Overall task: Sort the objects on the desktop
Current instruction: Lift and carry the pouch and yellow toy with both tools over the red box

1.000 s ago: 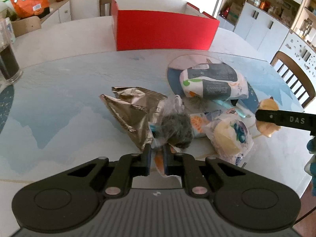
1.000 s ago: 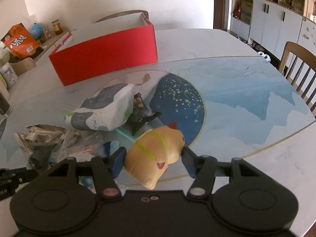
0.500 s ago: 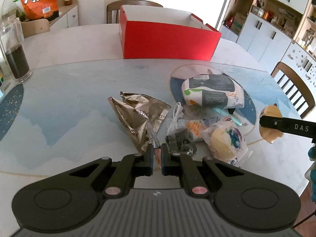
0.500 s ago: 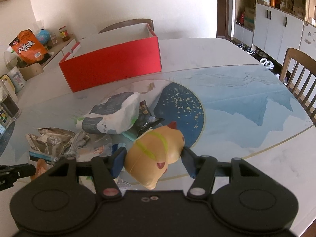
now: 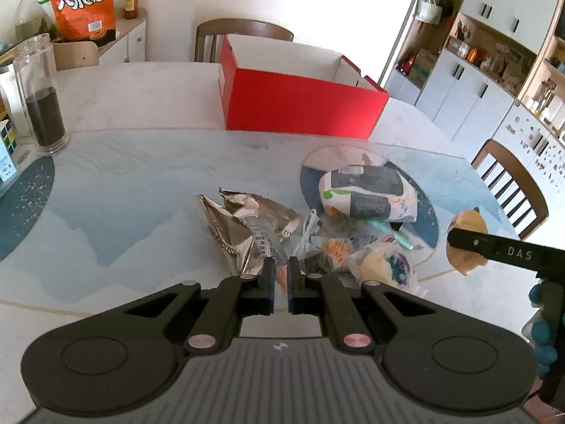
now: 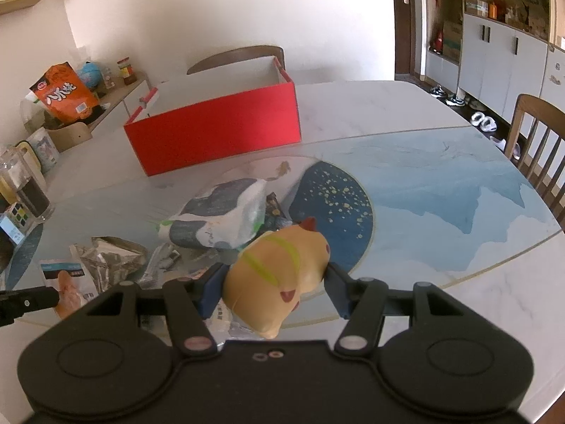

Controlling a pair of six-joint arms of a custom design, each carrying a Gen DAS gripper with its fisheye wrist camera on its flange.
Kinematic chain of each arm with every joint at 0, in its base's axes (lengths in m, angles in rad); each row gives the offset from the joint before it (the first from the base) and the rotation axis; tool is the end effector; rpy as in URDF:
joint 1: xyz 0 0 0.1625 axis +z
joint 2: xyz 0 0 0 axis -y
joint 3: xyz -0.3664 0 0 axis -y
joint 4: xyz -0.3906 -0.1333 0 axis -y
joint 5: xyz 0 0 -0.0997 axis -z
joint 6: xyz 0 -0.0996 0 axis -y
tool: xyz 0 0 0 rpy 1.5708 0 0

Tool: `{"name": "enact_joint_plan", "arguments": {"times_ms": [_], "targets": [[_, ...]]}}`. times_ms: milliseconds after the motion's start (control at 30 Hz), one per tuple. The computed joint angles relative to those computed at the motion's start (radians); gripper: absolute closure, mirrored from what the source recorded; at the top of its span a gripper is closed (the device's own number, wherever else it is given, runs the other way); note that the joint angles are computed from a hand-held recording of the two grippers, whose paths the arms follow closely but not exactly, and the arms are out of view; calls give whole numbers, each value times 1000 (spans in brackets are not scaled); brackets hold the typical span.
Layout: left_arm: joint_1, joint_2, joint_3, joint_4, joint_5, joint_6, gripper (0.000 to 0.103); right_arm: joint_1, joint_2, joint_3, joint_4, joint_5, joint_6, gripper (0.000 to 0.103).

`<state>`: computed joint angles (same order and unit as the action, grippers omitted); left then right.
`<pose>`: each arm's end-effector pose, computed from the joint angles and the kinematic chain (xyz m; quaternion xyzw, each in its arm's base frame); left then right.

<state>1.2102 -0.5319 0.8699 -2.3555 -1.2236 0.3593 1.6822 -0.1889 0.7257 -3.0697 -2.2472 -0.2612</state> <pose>-0.1310 -0.8213 0.1774 0.3025 0.9124 -0.2183 0.1683 0.1613 -0.8033 0.0689 0.0040 -0.8503 0.4133 0.3260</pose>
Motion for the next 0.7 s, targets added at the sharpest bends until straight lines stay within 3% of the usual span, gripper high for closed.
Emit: {"name": "enact_joint_plan", "arguments": {"times_ms": [467,700], "targets": [[2,29,-101,25,-86,-1,98,26,37,-104,57,22,-36,43],[13,100,-249,89,-122,9,98,35,111,-274,142,14,-83,43]]}}
